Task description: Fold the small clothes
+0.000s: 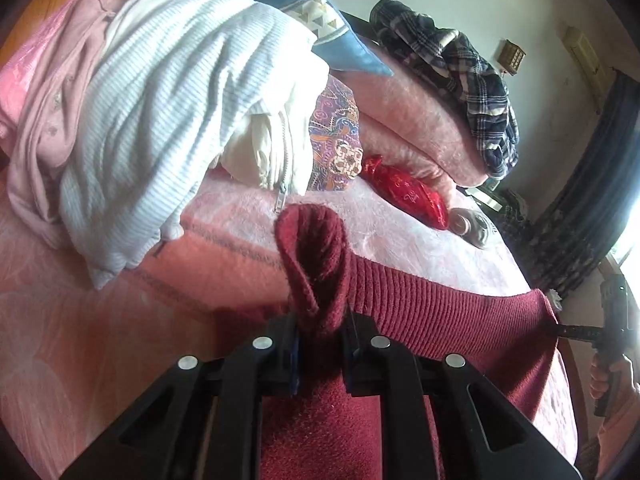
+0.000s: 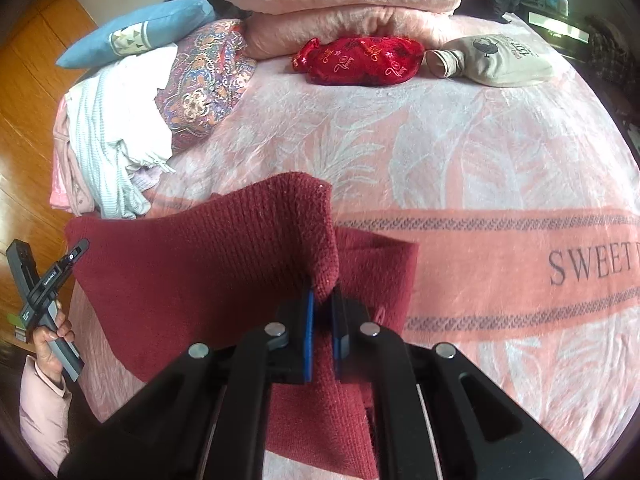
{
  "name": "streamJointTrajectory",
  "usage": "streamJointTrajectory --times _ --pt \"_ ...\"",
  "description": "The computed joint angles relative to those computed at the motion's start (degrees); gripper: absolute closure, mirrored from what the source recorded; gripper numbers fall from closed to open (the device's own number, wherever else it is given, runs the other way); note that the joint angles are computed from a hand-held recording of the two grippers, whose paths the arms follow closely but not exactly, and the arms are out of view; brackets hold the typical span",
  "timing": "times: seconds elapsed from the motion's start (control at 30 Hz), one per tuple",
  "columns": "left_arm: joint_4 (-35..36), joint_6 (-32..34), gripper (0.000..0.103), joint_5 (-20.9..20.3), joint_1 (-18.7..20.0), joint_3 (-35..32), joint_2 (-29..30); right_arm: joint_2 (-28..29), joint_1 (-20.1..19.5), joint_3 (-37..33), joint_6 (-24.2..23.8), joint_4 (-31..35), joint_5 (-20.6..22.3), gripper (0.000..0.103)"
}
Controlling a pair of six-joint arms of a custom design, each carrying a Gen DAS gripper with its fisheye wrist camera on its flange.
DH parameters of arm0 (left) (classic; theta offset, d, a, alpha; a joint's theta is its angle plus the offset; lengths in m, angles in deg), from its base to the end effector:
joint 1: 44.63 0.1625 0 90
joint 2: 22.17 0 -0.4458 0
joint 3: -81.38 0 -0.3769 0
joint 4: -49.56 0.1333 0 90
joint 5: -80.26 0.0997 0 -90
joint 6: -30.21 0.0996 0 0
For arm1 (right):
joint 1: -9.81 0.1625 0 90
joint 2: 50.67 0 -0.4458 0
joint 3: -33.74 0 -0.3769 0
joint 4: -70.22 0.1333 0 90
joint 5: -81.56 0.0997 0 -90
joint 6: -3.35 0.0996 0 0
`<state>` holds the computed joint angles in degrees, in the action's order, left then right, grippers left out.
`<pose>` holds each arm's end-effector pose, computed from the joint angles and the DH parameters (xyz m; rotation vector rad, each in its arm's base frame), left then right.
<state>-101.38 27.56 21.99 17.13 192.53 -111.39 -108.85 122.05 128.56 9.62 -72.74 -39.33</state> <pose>-0.0666 -0.5164 0.4644 0.3189 2.5798 -1.0788 0.3248 -0.5772 0.2624 0.2628 -2.6253 0.5457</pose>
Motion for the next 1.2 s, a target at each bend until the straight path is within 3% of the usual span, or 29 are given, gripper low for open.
streamJointTrajectory --times 0.1,0.3,0.47,0.7,0.77,0.83,0.93,1.07,1.2 --pt "-0.25 1.34 0.088 0.33 2.30 -3.31 5.12 3.40 -1.59 -3.82 0.47 1.28 -0.72 0.097" --pt "2.13 2.09 0.088 6.01 6.08 -6.38 13.53 9.39 -4.61 -7.61 1.15 3.49 -4.49 0.097" --pt "3.06 2.51 0.084 7.30 8.43 -6.77 16.02 11.43 -6.57 -7.83 1.61 3.51 -5.28 0.096" --pt "3.44 1.10 0.069 8.32 8.51 -6.81 16.35 11.74 -7.08 -6.66 2.80 1.81 -6.24 0.088" --pt "7.23 -1.45 0.059 7.75 8.17 -7.47 15.22 10.85 -6.31 -6.26 3.77 2.26 -6.38 0.068" --pt "13.24 -5.14 0.038 4.74 7.72 -7.97 12.39 8.98 -5.08 -5.18 3.14 3.31 -6.88 0.063" --pt "19.50 -8.75 0.015 -0.20 6.58 -5.84 5.77 3.33 -3.64 -0.10 2.90 3.52 -4.72 0.039" --pt "26.19 -9.80 0.012 -1.56 5.30 1.11 -4.88 -4.06 -2.66 9.09 4.46 6.12 -1.73 0.038" --pt "27.15 -10.32 0.012 -3.60 7.93 7.33 -11.89 -9.80 -4.89 18.27 8.20 5.35 3.87 0.038"
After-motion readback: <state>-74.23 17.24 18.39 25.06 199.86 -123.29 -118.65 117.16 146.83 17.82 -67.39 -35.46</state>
